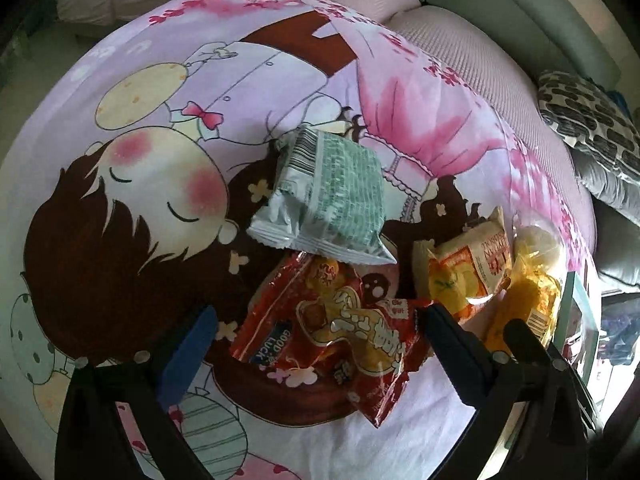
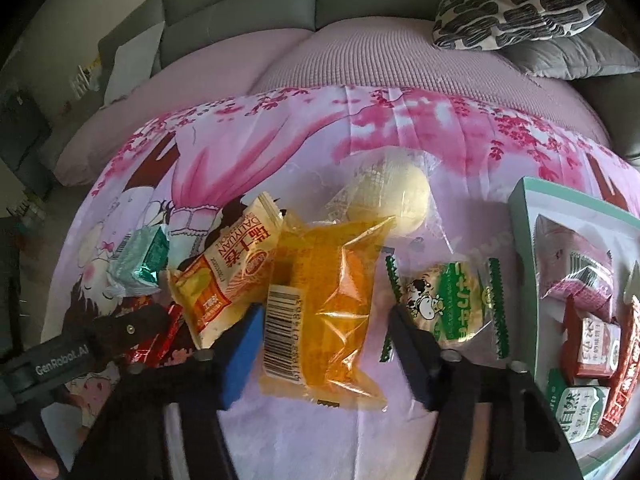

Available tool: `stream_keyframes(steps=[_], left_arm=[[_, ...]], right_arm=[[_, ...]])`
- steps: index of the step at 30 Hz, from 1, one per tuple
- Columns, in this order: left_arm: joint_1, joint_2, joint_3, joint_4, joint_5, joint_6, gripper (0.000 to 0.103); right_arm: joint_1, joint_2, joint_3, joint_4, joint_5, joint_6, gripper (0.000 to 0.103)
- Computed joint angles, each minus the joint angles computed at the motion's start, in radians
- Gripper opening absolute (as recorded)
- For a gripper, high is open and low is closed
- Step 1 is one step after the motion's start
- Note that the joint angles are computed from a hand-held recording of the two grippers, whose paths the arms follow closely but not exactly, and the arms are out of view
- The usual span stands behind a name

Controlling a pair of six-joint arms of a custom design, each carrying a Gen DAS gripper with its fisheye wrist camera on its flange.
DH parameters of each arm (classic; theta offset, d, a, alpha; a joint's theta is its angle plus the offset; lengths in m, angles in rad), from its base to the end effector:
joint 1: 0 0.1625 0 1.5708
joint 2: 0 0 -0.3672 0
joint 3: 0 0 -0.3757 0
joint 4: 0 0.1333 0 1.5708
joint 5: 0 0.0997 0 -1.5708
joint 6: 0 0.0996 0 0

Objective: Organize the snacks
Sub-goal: 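Grasp the red snack bag with left tool while right tool grasps yellow bread bag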

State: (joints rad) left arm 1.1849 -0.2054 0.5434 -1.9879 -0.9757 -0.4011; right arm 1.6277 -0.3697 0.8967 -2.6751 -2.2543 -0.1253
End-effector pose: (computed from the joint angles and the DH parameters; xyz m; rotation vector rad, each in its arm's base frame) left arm -0.1334 -0.8307 0.0385 -0.0512 2.5926 -0.3996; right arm 0.1154 -0.7875 0.0959 -0.0336 -2.3749 0.6722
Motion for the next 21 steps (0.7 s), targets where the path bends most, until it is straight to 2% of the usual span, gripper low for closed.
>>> stream_keyframes(steps=[1, 2, 4, 9, 14, 21], left_arm=[[0.001, -0.015, 0.026, -0.014, -0.008, 0.003, 0.093], [0.001, -0.015, 0.027, -0.021, -0.019, 0.006, 0.087], [-0.001, -0.020, 0.039, -0.038, -0.024, 0.009, 0.084], [-0.001, -0.051, 0.095, -0.092, -0.036, -0.002, 0.072], [0.004, -0.080, 0.133, -0.133, -0.046, -0.003, 0.065], [0.009, -0.102, 0.174, -0.180, -0.062, -0.009, 0.062]], right_arm=[[-0.002, -0.003, 0.004, 0.008, 0.009, 0.005, 0.053], [-0.002, -0.006, 0.007, 0.010, 0.012, 0.006, 0.051], [0.000, -0.004, 0.007, 0.007, 0.006, 0.002, 0.046], [-0.001, -0.012, 0.018, 0.003, 0.011, 0.006, 0.043], [-0.005, -0.031, 0.039, 0.001, 0.026, 0.018, 0.042], [-0.002, -0.051, 0.064, -0.006, 0.041, 0.023, 0.041]])
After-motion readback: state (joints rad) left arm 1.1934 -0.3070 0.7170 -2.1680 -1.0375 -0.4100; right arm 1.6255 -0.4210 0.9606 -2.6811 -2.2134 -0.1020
